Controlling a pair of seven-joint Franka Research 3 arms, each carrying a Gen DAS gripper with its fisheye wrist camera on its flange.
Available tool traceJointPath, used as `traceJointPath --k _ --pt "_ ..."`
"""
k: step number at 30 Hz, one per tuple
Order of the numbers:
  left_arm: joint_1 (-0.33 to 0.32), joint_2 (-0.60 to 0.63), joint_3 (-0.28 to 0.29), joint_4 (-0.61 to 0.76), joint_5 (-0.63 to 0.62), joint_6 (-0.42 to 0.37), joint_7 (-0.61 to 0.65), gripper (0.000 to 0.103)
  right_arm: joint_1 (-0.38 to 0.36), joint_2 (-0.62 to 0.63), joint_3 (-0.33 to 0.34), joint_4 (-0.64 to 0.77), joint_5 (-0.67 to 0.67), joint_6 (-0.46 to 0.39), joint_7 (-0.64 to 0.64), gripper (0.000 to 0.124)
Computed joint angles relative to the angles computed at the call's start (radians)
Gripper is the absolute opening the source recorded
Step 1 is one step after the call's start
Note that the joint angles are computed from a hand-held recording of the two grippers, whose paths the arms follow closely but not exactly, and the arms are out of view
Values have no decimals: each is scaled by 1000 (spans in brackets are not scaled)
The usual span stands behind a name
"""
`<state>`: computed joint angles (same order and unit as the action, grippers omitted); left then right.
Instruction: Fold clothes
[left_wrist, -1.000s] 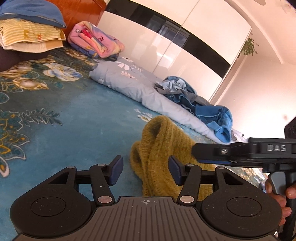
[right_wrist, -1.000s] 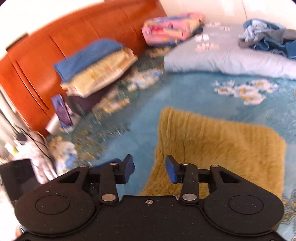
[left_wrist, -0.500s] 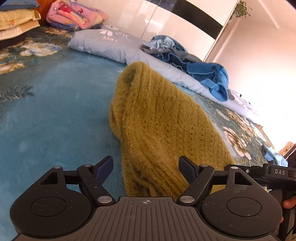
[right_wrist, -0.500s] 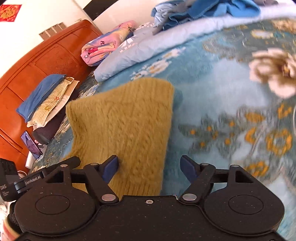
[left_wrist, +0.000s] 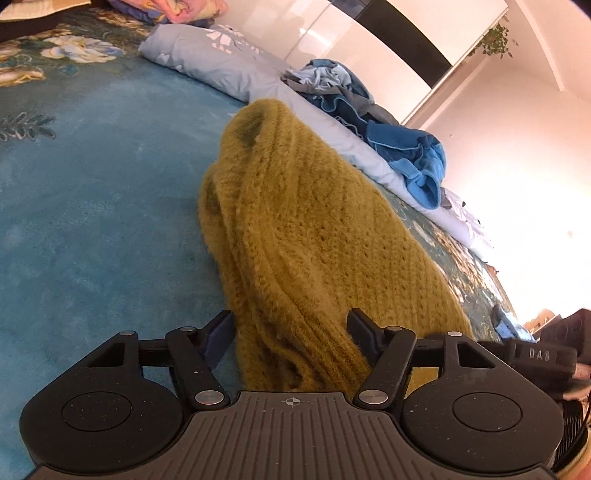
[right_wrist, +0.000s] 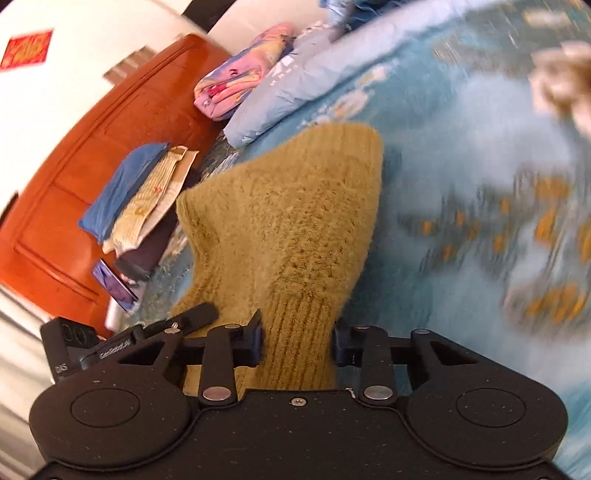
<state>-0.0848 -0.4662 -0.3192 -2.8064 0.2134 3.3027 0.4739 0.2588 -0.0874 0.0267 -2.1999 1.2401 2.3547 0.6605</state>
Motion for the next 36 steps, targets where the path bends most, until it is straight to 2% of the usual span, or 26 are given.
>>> traceJointPath --k 3,7,11,13,15,18,21,23,25,27,30,31,36 --pt "24 -22 -25 8 13 -1 15 65 -28 68 -12 149 -173 14 31 31" --pt "137 -52 -123 41 34 -28 20 70 -70 213 -15 376 -402 13 119 32" --pt "220 -12 -163 119 72 -43 32 72 -110 273 0 419 -464 10 172 38" --pt "275 38 -196 181 98 -38 46 74 -128 249 12 364 -413 53 144 43" --pt "295 94 -205 244 118 -56 58 74 -141 204 20 297 -317 106 108 45" --pt "322 171 -223 311 149 -41 62 74 -144 100 11 176 -151 191 21 52" --pt "411 221 -305 360 177 -44 37 75 -129 -7 -22 56 -20 182 -62 55" --pt "411 268 -304 383 179 -37 16 75 -111 -46 -35 0 -6 164 -64 55" --pt "400 307 -293 392 169 -11 -3 75 -88 -62 -35 -41 1 187 -60 55" --pt "410 321 -309 398 151 -11 4 75 -67 -56 -33 -58 30 220 -41 57" --pt "437 322 -341 395 128 -6 10 69 -45 -35 -32 -59 118 255 -28 58" --pt "439 320 -346 393 119 -4 14 63 -41 -35 -33 -59 156 255 -39 58" --pt "429 322 -346 391 71 6 55 62 -32 -50 -34 -68 287 238 -112 46"
